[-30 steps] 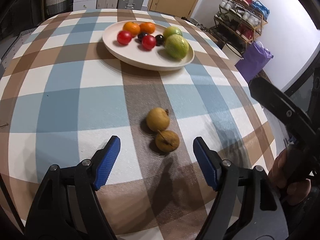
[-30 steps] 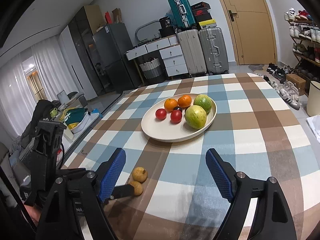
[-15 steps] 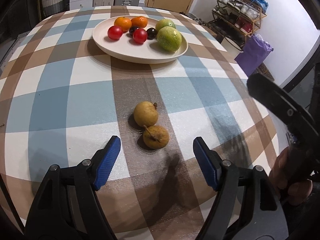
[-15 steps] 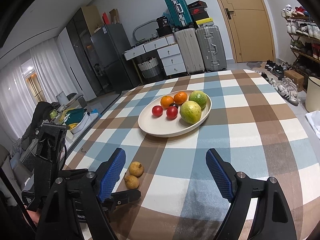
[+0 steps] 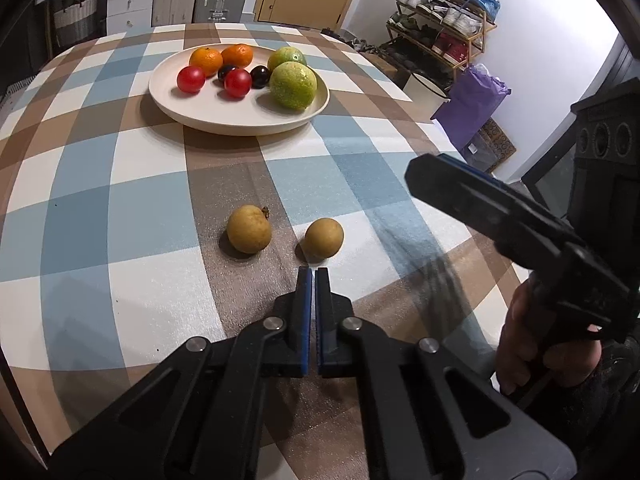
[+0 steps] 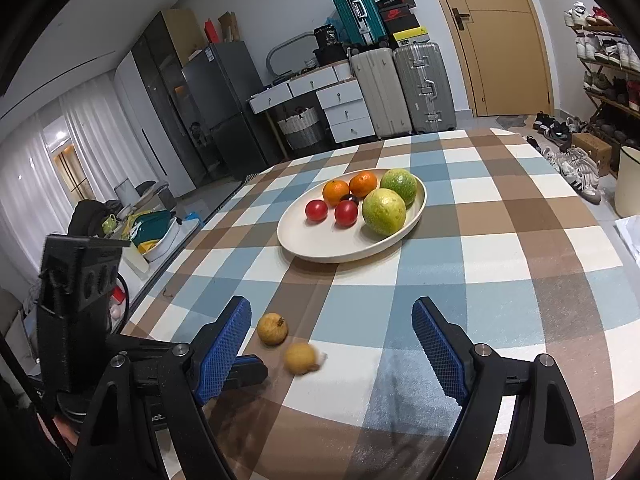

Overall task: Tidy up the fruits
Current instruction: 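Lower the left gripper onto a brown fruit and close it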

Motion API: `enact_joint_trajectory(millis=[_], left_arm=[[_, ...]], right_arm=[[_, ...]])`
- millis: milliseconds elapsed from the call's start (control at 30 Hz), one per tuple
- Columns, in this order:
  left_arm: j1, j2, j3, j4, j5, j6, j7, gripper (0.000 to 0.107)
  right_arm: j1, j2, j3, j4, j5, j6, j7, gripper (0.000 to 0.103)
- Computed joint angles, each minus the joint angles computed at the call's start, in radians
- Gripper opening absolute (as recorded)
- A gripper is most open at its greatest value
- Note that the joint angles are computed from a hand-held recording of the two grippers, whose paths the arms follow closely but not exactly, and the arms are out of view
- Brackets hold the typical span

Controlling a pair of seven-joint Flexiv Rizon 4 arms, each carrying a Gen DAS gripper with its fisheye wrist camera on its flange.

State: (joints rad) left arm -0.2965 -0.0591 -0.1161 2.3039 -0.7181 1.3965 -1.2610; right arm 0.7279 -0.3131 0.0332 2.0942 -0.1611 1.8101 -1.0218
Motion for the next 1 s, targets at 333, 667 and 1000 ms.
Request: enact_joint_trajectory(millis=[333,667,1000], left_arm=[[-0.012,0.019,0.007,0.028,-0.035,0.04,0.025,0.0],[0.045,0.007,0.045,-0.008,0.181,0.032,-0.12,0.0],[0.075,-0.046,0.061,-0.097,0.392,-0.026,-0.254,0.023]], right_arm=[[-0.057,-0.01,0.061,-0.006,-0.023,-0.027,0.026,0.085],[-0.109,-0.03,0.114,-0.014,-0.06,-0.04,0.04,0.085],[-0.164,-0.05,0.164,-0.022,-0.075,-0.046,0.049,0.085]])
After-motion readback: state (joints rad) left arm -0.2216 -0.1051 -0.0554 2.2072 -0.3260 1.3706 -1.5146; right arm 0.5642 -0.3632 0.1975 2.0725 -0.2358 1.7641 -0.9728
